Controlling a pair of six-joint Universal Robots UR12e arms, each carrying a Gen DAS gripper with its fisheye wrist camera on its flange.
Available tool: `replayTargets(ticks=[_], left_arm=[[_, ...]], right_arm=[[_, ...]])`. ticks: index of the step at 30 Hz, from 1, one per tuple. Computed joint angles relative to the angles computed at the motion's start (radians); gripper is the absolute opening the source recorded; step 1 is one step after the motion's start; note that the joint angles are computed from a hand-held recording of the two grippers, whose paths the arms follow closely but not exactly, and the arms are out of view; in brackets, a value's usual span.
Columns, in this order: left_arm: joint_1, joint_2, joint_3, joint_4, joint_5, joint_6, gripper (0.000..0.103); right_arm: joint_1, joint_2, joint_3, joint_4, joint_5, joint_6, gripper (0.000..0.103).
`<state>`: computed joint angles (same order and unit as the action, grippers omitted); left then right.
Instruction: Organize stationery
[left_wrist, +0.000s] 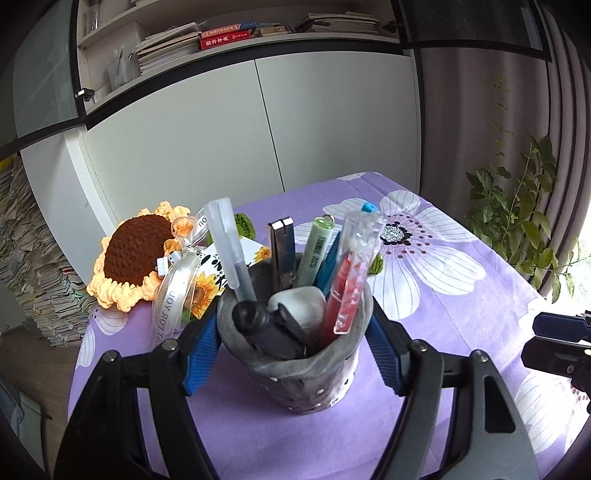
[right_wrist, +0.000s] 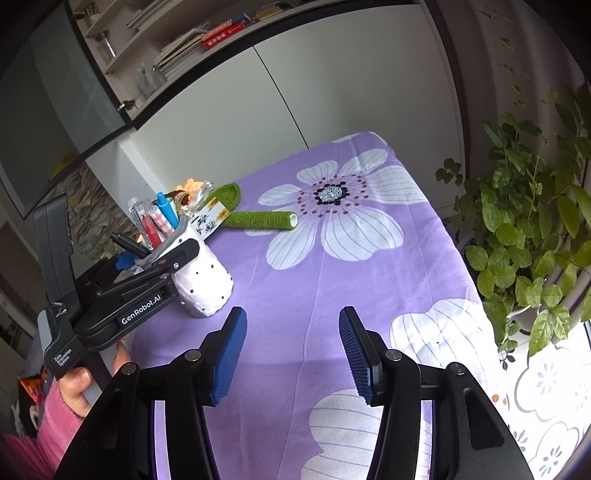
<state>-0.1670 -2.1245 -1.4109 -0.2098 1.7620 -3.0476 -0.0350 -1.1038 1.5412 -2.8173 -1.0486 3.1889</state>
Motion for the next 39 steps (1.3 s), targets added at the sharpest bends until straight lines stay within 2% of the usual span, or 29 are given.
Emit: replayTargets(ticks=[2,4,6,13,16,18,24,29,32,33,39], left_arm=[[0.001,0.005,-0.004,-0.014,-0.002,-0.008,0.078],[-0.001,0.01,-0.01,-0.015,0.01,-0.005,0.094],[-0.004,0.016,-0.019,-0.021,0.02,-0.003,0.1],[0.003,0.062,-0.071,-0.079,0.004,-0.042,0.1],[0.003,0.092,-0.095,-0.091,0.025,-0.085,0.1],[0.003,0.117,-0.12,-0.063,0.024,-0.094,0.1],[-0.01,0.186,-0.192,0.054,0.079,-0.095,0.102],[-0.001,0.244,-0.254,0.09,0.047,-0.132,0.102],[-0.001,0.271,-0.286,0.113,0.041,-0.145,0.102],[-0.001,0.28,-0.296,0.12,0.04,-0.148,0.102],[-0.005,0.327,-0.344,0.164,0.039,-0.159,0.102]], right_arm=[[0.003,0.001,-0.003,0.006,0.001,-0.006,0.053],[0.006,0.001,-0.004,0.009,0.001,-0.014,0.053],[0.01,-0.001,-0.004,0.012,-0.004,-0.02,0.053],[0.023,-0.02,0.01,0.018,-0.035,-0.043,0.053],[0.029,-0.033,0.017,0.019,-0.053,-0.049,0.053],[0.033,-0.043,0.024,0.015,-0.062,-0.049,0.053],[0.049,-0.081,0.055,-0.022,-0.081,-0.054,0.053],[0.066,-0.125,0.107,-0.114,-0.132,-0.048,0.054],[0.082,-0.153,0.144,-0.174,-0.199,-0.068,0.065],[0.087,-0.161,0.153,-0.192,-0.213,-0.076,0.065],[0.097,-0.206,0.202,-0.251,-0.21,-0.089,0.067]])
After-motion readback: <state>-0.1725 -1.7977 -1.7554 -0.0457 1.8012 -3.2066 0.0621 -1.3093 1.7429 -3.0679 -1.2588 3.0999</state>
